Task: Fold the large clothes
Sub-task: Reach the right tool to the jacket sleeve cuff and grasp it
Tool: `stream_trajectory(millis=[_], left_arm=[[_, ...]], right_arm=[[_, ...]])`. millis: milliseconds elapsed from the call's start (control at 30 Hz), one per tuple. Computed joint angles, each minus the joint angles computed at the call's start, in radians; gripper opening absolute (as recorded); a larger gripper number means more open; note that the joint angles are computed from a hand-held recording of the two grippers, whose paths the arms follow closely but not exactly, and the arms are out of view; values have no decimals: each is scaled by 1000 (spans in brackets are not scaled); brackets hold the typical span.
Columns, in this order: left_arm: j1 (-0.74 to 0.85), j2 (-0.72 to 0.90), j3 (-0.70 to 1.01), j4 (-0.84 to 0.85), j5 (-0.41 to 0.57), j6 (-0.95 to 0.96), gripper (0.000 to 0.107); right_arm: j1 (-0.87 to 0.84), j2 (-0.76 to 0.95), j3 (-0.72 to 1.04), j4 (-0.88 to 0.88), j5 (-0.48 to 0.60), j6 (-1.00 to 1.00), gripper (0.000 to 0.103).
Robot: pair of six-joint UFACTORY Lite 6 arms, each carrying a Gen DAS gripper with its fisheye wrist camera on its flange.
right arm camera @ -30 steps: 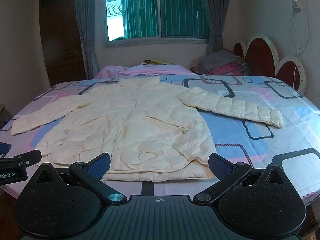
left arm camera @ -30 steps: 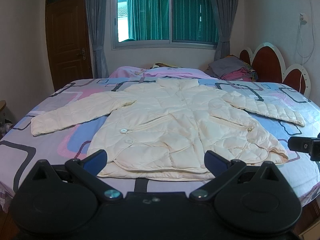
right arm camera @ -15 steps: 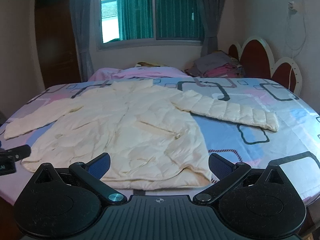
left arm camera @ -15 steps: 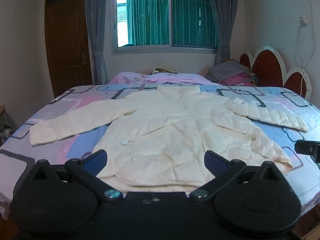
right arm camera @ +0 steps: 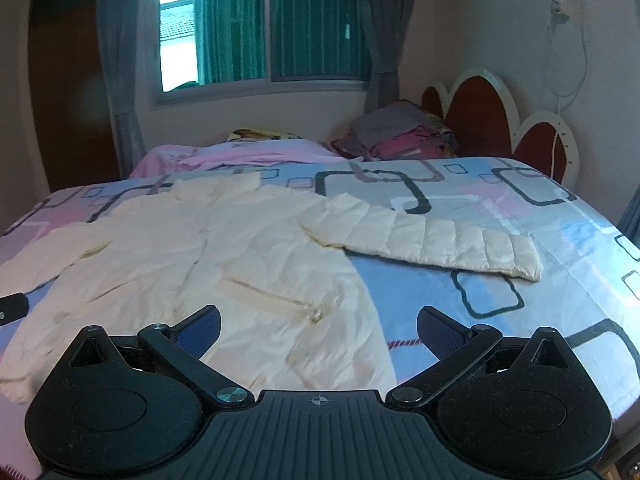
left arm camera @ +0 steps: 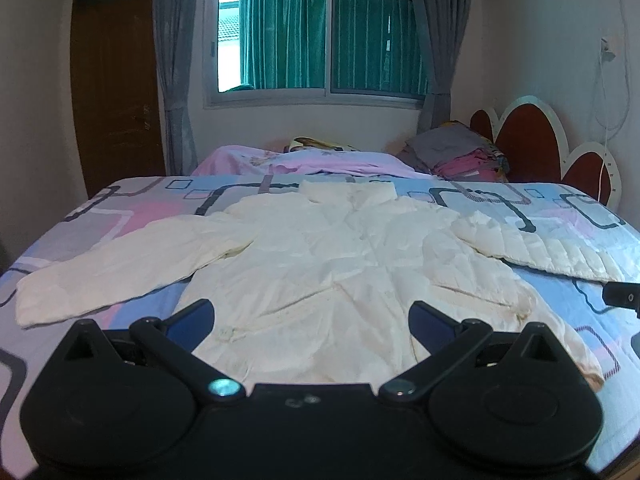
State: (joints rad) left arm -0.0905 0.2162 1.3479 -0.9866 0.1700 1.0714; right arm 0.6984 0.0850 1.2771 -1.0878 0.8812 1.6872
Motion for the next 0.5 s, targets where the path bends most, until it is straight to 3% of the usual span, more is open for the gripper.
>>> stream_trajectory(millis=[333,433,500], left_arm=[[25,393,496,22,193,-54,103],[26,489,621,72,248,-139,103],[21,567,727,128,287,-215,103]], right_arm=[[-186,172,160,22,-65,-40,103],[-272,139,99,37,-199,-18,103],[-323,144,92,68,-207,-29,103]])
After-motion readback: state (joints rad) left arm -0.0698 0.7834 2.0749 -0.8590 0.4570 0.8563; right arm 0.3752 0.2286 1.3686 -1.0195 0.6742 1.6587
